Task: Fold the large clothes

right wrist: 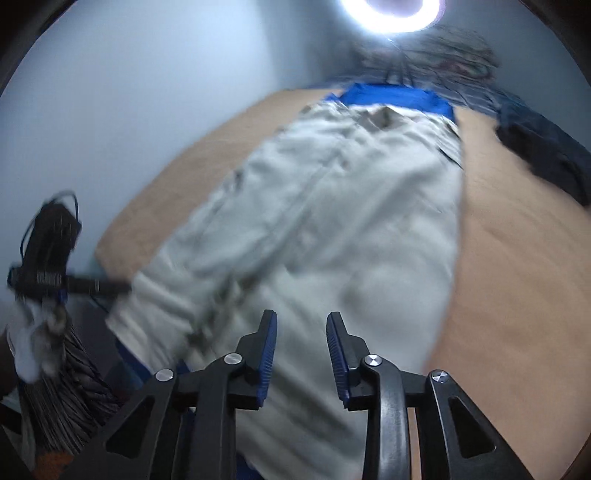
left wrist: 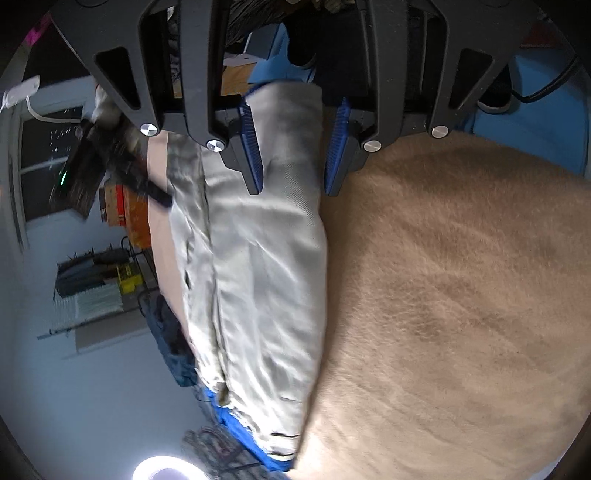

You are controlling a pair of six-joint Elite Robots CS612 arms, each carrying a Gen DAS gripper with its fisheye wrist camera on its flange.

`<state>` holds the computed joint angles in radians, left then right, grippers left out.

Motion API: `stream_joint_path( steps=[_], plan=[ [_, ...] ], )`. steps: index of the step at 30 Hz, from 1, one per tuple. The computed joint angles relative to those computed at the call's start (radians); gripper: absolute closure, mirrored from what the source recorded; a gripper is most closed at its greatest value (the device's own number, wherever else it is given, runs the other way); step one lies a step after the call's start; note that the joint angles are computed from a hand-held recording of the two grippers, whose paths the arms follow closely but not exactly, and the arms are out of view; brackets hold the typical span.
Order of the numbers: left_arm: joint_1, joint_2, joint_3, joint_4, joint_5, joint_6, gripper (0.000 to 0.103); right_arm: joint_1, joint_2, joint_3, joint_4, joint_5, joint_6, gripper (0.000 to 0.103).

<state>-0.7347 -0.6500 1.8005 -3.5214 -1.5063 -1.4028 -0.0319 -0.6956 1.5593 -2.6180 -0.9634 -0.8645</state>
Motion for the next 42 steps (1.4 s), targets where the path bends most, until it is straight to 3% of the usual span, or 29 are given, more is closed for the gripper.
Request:
stream_joint_path(
  steps=[3, 5, 7, 9, 11, 12, 13, 15, 17, 20, 25, 27, 31, 33, 42],
  plan=[
    [0.007, 0.009, -0.016, 0.019, -0.019, 0.008, 0.070, 0.007, -0.001, 0.035, -0.009, -0.105, -0.056, 0.076],
    [0.012, 0.018, -0.027, 0.021, -0.042, 0.010, 0.070, -0.014, -0.010, 0.073, -0.042, -0.074, -0.029, 0.076],
    [0.019, 0.033, -0.039, 0.004, -0.070, -0.009, 0.070, -0.033, -0.022, 0.079, 0.010, -0.046, -0.016, 0.075],
    [0.023, 0.046, -0.049, -0.022, -0.098, -0.022, 0.070, -0.050, -0.040, 0.068, 0.122, -0.020, -0.073, 0.074],
    [0.026, 0.056, -0.055, -0.042, -0.122, -0.027, 0.070, -0.069, -0.047, 0.063, 0.148, 0.015, -0.070, 0.061],
    [0.026, 0.058, -0.053, -0.049, -0.126, -0.031, 0.070, -0.079, -0.045, 0.063, 0.118, 0.032, -0.030, 0.041],
    [0.028, 0.064, -0.057, -0.060, -0.135, -0.039, 0.070, -0.078, -0.028, 0.053, 0.078, 0.045, 0.021, 0.029],
    [0.030, 0.071, -0.057, -0.082, -0.148, -0.056, 0.070, -0.097, -0.009, 0.030, 0.096, 0.084, 0.107, 0.028],
    [0.032, 0.074, -0.059, -0.091, -0.157, -0.058, 0.070, -0.106, 0.023, -0.031, 0.236, 0.125, 0.137, 0.029],
    [0.035, 0.074, -0.060, -0.091, -0.171, -0.051, 0.070, -0.109, 0.063, -0.092, 0.381, 0.176, 0.145, 0.033],
    [0.033, 0.067, -0.072, -0.046, -0.183, -0.006, 0.070, -0.094, 0.085, -0.146, 0.571, 0.215, 0.023, 0.042],
    [0.031, 0.062, -0.076, -0.024, -0.176, 0.003, 0.074, -0.087, 0.086, -0.148, 0.575, 0.203, 0.005, 0.044],
    [0.025, 0.049, -0.069, -0.021, -0.159, 0.002, 0.079, -0.082, 0.092, -0.157, 0.563, 0.187, 0.040, 0.076],
    [0.023, 0.043, -0.067, -0.024, -0.150, 0.007, 0.081, -0.088, 0.090, -0.157, 0.577, 0.212, 0.046, 0.084],
    [0.028, 0.019, -0.069, -0.088, -0.101, 0.014, 0.086, -0.099, 0.062, -0.137, 0.610, 0.359, 0.065, 0.092]
  ],
)
